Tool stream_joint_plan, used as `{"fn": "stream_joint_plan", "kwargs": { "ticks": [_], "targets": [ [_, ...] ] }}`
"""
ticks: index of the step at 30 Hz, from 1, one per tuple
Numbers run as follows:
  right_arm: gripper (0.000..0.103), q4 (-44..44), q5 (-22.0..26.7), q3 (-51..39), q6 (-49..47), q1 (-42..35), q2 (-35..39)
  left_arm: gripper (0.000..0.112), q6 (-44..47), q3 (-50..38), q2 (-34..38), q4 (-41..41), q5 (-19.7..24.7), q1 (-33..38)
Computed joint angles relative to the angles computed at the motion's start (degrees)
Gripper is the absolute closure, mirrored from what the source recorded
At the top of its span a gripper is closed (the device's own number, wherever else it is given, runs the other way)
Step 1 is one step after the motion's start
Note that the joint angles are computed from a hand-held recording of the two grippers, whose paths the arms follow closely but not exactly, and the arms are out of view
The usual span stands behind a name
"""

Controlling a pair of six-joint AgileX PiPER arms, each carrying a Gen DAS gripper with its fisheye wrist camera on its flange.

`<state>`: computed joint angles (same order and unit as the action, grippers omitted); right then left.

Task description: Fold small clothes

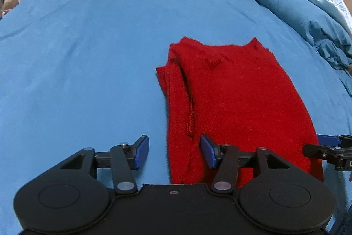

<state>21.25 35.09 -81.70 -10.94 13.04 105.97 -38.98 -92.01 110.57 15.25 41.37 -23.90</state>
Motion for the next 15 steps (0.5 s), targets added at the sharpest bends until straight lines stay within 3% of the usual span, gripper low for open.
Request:
{"fn": "stream_joint_plan", "kwargs": {
  "ticks": [5,7,9,11,15],
  "targets": [
    [0.008,1.20,-0.07,2.51,-1.87,0.14,-8.16,0.056,-6.93,0.15,-6.65,7.43,5.23,-3.79],
    [0.007,-2.43,1.91,1.96,2.60,1.44,-12.43,0.055,-10.19,-0.47,-9.73,11.67,8.72,-6.72],
    [0.001,-9.00,4.96,0.41,9.90,3.60,-16.49,0.044,-13.16,-2.08,-12.49,15.65,13.68,-10.24],
    [0.000,-16.12,7.86,-1.06,17.33,6.49,-20.08,0.015,-16.88,-2.99,-15.22,20.15,18.24,-14.38],
    [0.000,-32.41,15.80,-4.67,32.09,15.15,-25.46,0.009,-21.85,-3.53,-19.96,27.38,26.35,-22.96]
  ]
}}
